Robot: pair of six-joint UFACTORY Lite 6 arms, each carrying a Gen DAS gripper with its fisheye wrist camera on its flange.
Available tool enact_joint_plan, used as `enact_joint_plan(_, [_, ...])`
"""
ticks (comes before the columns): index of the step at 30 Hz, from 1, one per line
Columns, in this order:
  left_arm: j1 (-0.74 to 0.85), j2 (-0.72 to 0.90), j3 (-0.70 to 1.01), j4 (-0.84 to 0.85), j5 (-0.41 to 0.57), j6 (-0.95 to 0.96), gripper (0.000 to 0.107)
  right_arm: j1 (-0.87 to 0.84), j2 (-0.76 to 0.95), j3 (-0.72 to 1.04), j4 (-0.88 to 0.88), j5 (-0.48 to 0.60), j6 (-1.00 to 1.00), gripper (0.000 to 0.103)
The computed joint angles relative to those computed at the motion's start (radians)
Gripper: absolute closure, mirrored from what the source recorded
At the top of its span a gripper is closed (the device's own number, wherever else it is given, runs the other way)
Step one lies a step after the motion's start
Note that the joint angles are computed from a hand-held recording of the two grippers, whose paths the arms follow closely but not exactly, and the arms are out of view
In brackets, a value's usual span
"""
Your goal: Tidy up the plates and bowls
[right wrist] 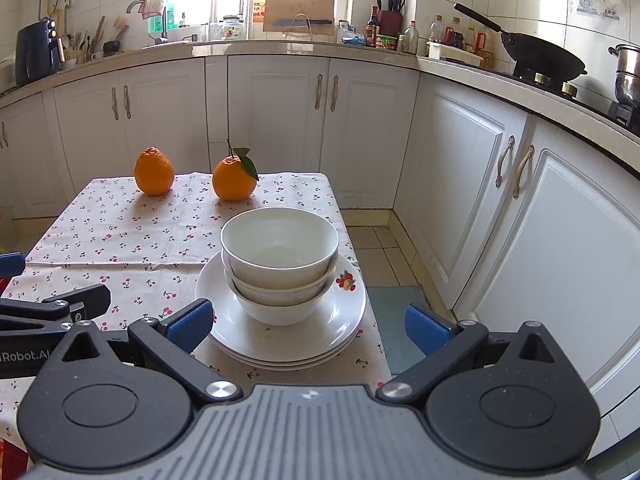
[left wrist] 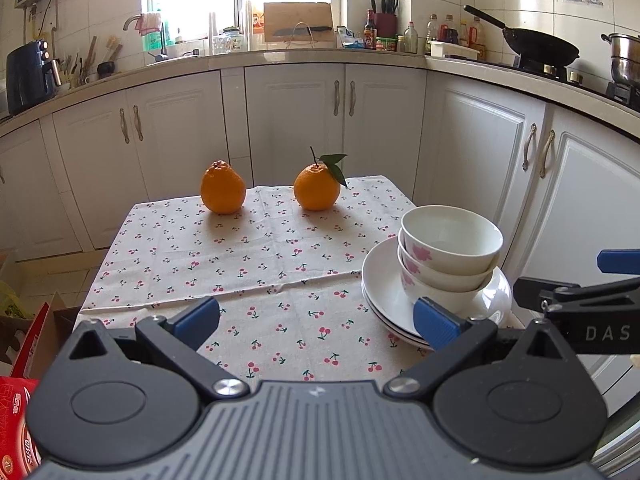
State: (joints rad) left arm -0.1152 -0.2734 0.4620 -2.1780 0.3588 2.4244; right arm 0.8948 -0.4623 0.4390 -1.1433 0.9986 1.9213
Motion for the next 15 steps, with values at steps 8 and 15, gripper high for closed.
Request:
enact_joint_plan(8, [-0.01, 0.001, 0.007, -0.007, -0.015, -0.003, 0.004, -0.001, -0.002, -0.005, -0.005, -0.002, 0.004, 0.0])
enact_joint_plan(15, [-0.012, 0.006, 0.01, -0.015, -0.02, 0.001, 0.005, -0.008, 0.0, -0.003, -0.006, -0.008, 0.0, 0.0])
